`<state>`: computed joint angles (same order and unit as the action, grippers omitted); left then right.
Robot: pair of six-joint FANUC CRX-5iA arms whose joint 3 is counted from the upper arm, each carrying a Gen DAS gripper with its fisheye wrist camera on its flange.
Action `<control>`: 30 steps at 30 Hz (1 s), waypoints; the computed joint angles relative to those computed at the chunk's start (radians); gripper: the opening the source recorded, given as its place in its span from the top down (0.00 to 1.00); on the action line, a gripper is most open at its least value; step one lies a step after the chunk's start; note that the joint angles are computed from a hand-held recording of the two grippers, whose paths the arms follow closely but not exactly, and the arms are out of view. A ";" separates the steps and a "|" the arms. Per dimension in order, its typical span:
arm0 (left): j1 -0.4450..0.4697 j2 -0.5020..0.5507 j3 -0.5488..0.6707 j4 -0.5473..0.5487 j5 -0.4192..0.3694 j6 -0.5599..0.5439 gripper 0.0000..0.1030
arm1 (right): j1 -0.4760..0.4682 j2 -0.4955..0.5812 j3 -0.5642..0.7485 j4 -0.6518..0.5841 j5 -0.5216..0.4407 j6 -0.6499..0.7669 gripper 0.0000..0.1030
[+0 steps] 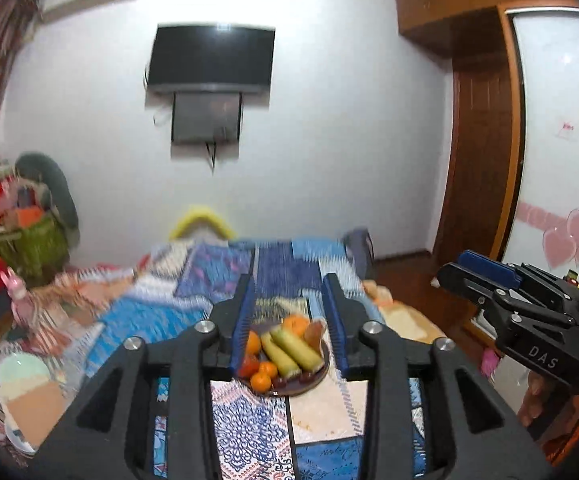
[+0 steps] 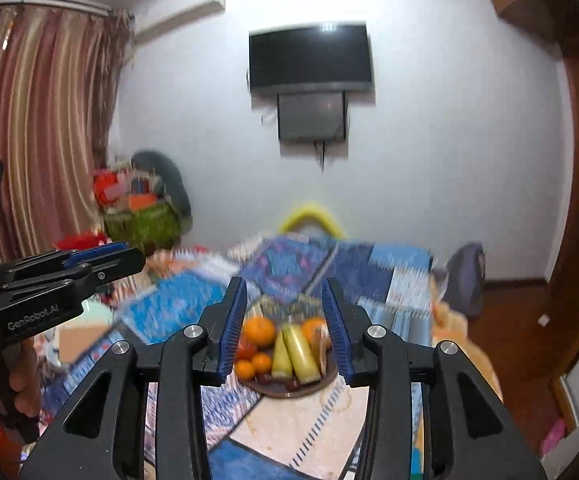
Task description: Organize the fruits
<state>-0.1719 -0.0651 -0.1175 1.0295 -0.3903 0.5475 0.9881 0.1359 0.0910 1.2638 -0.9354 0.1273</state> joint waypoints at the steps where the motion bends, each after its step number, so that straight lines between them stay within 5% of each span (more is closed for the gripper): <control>1: -0.008 -0.019 -0.021 0.030 0.019 -0.032 0.59 | 0.008 -0.005 -0.005 0.024 -0.009 -0.018 0.62; 9: -0.079 -0.118 -0.135 0.229 0.147 -0.242 0.33 | 0.053 -0.019 -0.038 0.178 -0.087 -0.149 0.26; 13: -0.101 -0.144 -0.161 0.274 0.189 -0.283 0.07 | 0.060 -0.015 -0.046 0.214 -0.118 -0.180 0.12; 15: -0.123 -0.159 -0.184 0.341 0.216 -0.342 0.02 | 0.064 -0.020 -0.059 0.229 -0.131 -0.194 0.01; 30: -0.097 -0.174 -0.188 0.218 0.193 -0.217 0.00 | 0.100 -0.026 -0.080 0.232 -0.194 -0.219 0.00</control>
<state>-0.2687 -0.2392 -0.3058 1.2472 -0.1976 0.3302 1.0876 0.1102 0.0114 1.4958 -1.1298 -0.0919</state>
